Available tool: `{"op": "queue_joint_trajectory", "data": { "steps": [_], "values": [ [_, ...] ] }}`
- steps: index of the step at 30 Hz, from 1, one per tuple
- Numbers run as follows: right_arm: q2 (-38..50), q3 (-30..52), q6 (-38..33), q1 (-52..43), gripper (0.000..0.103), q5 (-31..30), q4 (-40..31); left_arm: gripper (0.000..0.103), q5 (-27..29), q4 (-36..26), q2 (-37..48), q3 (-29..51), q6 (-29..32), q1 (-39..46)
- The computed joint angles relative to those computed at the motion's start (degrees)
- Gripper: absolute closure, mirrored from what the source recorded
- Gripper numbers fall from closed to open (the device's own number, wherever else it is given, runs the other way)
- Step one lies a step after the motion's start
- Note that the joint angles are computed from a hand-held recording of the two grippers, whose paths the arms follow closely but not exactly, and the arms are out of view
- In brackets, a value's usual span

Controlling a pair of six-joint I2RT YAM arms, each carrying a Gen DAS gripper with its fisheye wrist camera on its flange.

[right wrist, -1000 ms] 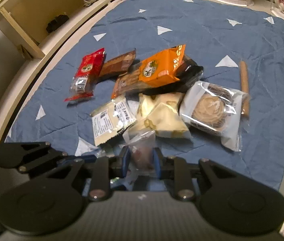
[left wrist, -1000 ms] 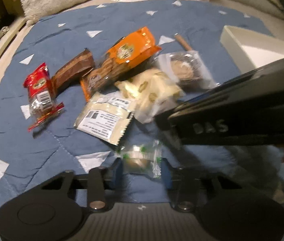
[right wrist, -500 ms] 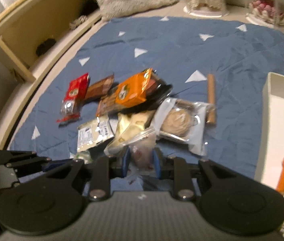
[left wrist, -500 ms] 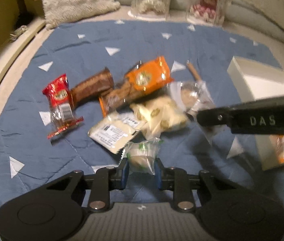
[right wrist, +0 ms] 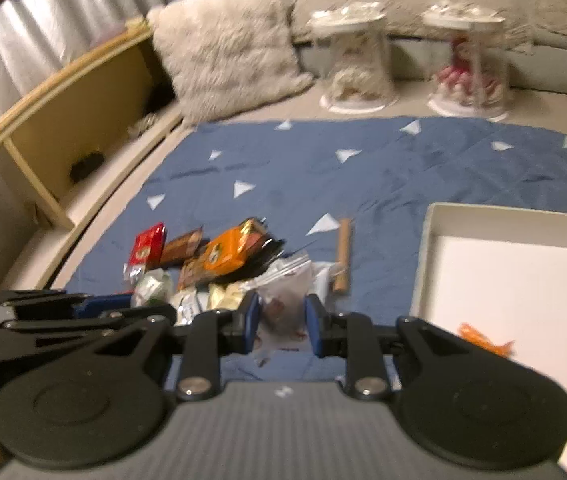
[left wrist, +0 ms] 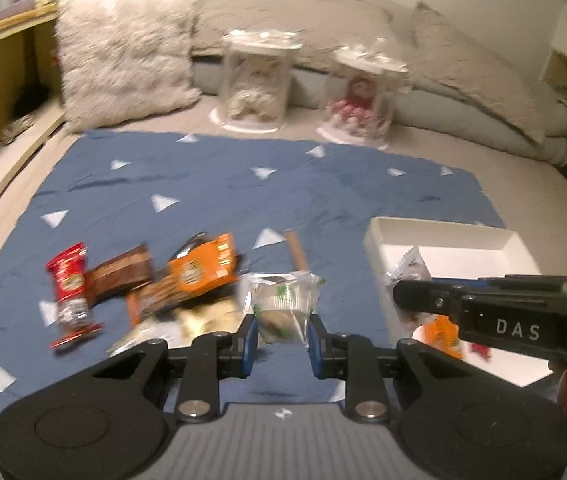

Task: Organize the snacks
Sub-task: 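Carry both clear bags into the white tray and release them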

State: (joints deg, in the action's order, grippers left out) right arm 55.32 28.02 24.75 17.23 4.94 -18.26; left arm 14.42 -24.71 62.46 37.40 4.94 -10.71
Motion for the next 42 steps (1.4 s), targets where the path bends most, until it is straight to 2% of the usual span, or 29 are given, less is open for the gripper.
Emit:
{"op": "queue_joint_trajectory", "data": {
  "steps": [6, 10, 14, 18, 22, 27, 28, 31, 35, 42],
  "values": [
    [-13.83, -2.66, -5.31, -11.01, 0.073, -2.52, -9.96, 0.075, -5.09, 3.30, 1.29, 0.16, -7.29, -13.01],
    [-21.39, -3.36, -12.17, -24.46, 0.073, -8.52, -16.95, 0.075, -7.63, 5.99, 3.82, 0.87, -11.50, -21.05],
    [-26.08, -3.77, -22.18, -42.54, 0.073, -18.24, -22.85, 0.075, -9.60, 8.50, 6.72, 1.74, -15.05, -28.05],
    [-25.87, -3.26, -36.27, -63.41, 0.073, -29.37, -27.94, 0.075, -10.81, 10.31, 9.68, 2.90, -17.49, -33.52],
    [-19.74, -1.90, -51.19, -81.88, 0.073, -37.81, -30.94, 0.075, -11.22, 10.90, 13.33, 4.58, -19.26, -37.93],
    [-11.47, -0.89, -63.65, -95.81, 0.073, -41.50, -31.80, 0.075, -9.58, 11.67, 18.16, 6.28, -22.10, -41.01],
    [-11.83, -0.79, -65.11, -97.41, 0.073, -41.64, -33.26, 0.075, -9.36, 12.12, 19.26, 6.63, -22.77, -41.59],
    [-10.17, -1.78, -61.59, -95.02, 0.073, -39.20, -29.21, 0.075, -8.51, 12.85, 23.05, 8.27, -24.89, -43.28],
    [-5.61, -2.25, -62.65, -96.20, 0.073, -38.57, -25.68, 0.075, -7.99, 13.75, 27.90, 10.72, -26.80, -45.66],
    [-0.76, -3.37, -62.63, -94.19, 0.073, -35.34, -19.67, 0.074, -9.56, 12.84, 33.46, 13.91, -26.02, -47.66]
  ]
}}
